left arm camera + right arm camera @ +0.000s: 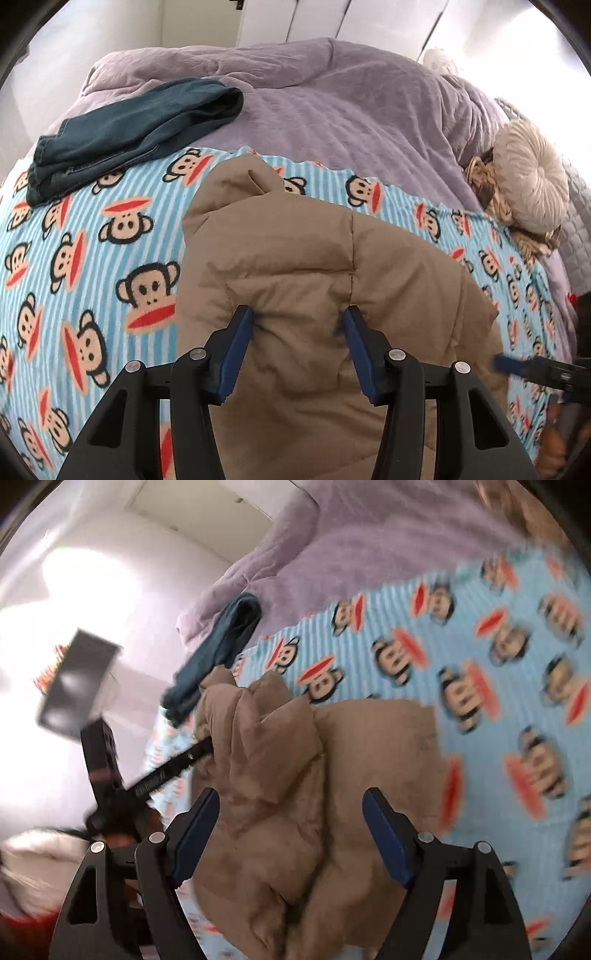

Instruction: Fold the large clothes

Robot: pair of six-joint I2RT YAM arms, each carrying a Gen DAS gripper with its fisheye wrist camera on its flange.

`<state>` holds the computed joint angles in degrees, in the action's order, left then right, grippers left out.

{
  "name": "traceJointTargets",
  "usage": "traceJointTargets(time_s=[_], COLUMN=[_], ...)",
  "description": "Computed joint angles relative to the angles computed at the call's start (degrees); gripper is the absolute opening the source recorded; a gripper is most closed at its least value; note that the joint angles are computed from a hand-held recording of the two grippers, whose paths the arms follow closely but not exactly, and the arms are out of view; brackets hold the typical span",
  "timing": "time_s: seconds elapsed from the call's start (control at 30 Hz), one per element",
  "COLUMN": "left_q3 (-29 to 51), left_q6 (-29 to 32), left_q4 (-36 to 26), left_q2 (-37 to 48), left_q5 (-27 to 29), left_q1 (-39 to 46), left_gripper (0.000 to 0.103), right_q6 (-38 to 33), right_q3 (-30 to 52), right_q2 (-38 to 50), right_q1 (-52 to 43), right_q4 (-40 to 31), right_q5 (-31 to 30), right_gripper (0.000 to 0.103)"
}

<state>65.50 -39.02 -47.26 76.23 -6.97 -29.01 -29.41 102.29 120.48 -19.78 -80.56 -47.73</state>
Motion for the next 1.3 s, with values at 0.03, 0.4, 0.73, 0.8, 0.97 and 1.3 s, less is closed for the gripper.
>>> traceJointTargets(time_s=[0.03, 0.4, 0.73, 0.8, 0.97, 1.3], left_q3=[-0.14, 1.04, 7.78, 7.21, 6.63, 9.21], left_q6=[-0.03, -2.34, -3.46, -3.08, -4.24, -7.02], left_q4=[-0.19, -2.4, -4.33, -4.55, -4.88, -9.91], left_q2=[-0.5, 0.44, 13.38, 12.21, 11.66, 10.4], left_q5=[-0.01, -2.51, -11.55, -10.83, -11.47, -12.7], left_q1=[0.11, -0.37, -10.02, -9.66, -10.27, -12.31], left_gripper=[0.053, 0.053, 0.055, 0.055, 0.055, 0.055], right_q6=[-0.66, 3.8, 8.01, 7.24, 5.79, 11.93], right_q3=[1.9, -4.85, -9.92, -9.2, -6.7, -8.89], right_q2=[2.56, 0.07, 4.09, 3.15, -1.97, -10.53], right_q1=[0.03, 4.12, -3.09, -4.19, -4.73, 4.51], right_q4=[-3.06, 8.23, 10.71, 8.76, 5.6, 15.47], right_q5=[-1.79, 6.93, 8.4, 7.9, 6.27, 9.55], right_gripper=[0.079, 0.004, 0.0, 0.002, 0.021, 0.023])
